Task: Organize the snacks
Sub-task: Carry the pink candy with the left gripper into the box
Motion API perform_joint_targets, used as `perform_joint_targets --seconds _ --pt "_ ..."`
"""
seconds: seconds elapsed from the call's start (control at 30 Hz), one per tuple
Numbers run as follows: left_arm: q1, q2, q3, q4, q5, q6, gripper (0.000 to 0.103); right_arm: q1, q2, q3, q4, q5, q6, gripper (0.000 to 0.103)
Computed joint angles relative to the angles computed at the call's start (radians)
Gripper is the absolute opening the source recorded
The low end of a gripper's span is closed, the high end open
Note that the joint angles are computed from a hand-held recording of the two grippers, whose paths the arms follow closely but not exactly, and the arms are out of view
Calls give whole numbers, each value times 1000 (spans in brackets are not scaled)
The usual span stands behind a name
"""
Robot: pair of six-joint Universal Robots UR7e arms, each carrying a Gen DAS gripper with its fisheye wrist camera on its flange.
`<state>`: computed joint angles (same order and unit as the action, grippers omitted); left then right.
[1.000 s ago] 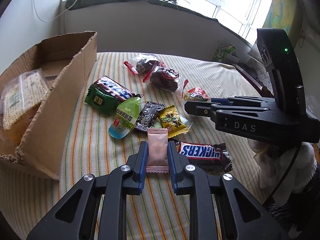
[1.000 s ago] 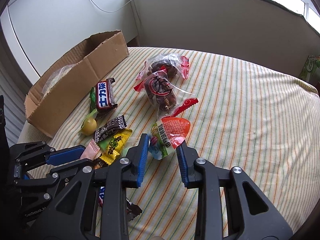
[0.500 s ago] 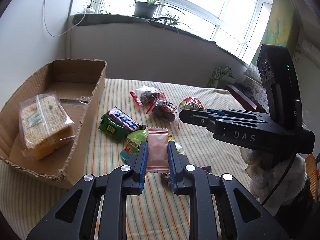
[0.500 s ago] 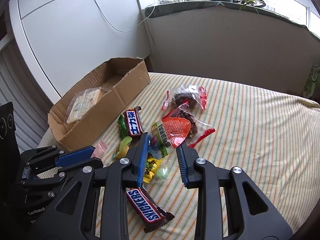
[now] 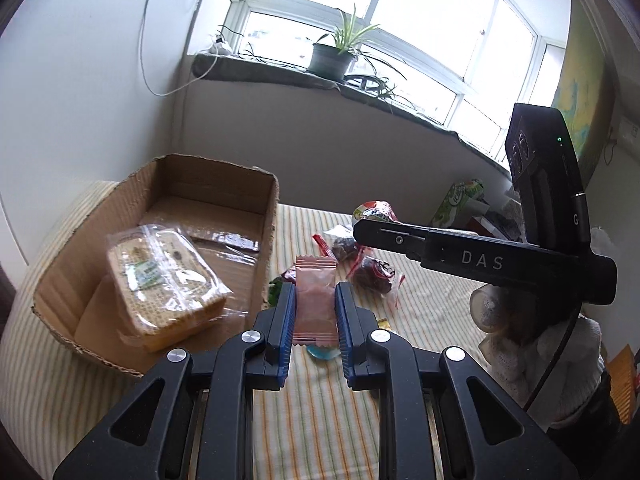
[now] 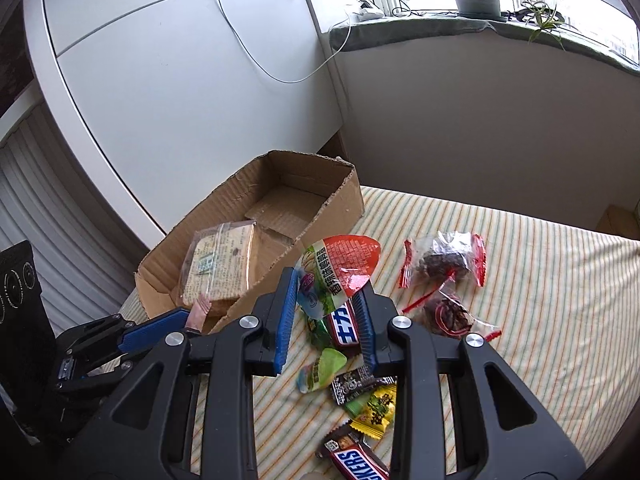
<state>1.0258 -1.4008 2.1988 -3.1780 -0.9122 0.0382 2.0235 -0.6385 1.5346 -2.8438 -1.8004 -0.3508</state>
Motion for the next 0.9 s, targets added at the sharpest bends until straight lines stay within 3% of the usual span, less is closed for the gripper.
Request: perform_joint_targets --seconds 0.9 --pt "110 -66 -2 -68 113 -22 18 48 224 -277 144 -16 -12 29"
